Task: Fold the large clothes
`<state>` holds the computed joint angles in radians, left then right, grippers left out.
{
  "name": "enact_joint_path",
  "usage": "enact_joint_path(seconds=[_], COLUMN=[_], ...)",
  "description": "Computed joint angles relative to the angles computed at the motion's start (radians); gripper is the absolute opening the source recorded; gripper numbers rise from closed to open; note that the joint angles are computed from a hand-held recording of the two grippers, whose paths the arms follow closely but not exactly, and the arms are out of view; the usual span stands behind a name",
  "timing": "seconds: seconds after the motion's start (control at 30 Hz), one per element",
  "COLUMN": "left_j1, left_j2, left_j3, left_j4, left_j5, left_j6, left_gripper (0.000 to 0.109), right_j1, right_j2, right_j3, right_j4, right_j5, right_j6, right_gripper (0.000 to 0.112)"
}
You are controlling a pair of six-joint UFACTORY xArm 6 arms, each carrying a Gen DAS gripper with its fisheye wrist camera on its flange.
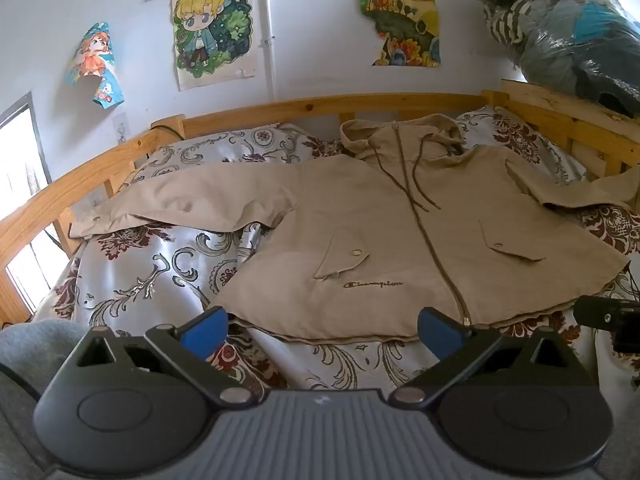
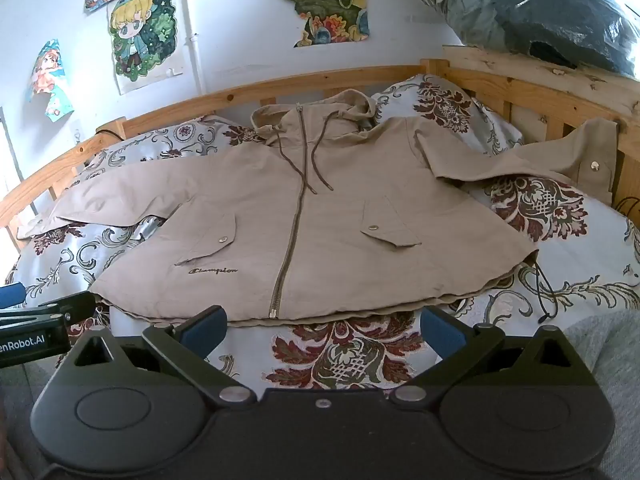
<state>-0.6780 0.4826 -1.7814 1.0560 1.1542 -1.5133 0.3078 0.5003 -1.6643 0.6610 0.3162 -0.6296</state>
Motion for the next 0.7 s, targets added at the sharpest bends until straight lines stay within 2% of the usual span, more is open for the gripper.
enact_joint_path(seconds=[0.7], left_j1=[-0.002], left_j2=[-0.022], left_j3=[0.026], left_j4=[0.003], left_j5=[-0.002], left_j6=[-0.005], left_gripper=[0.102], right_j1=[0.0], right_j2=[-0.002], right_j3=[0.001], right_j4=[-0.008], right_j5=[-0.001], right_j6=[0.009], right_gripper=[0.102])
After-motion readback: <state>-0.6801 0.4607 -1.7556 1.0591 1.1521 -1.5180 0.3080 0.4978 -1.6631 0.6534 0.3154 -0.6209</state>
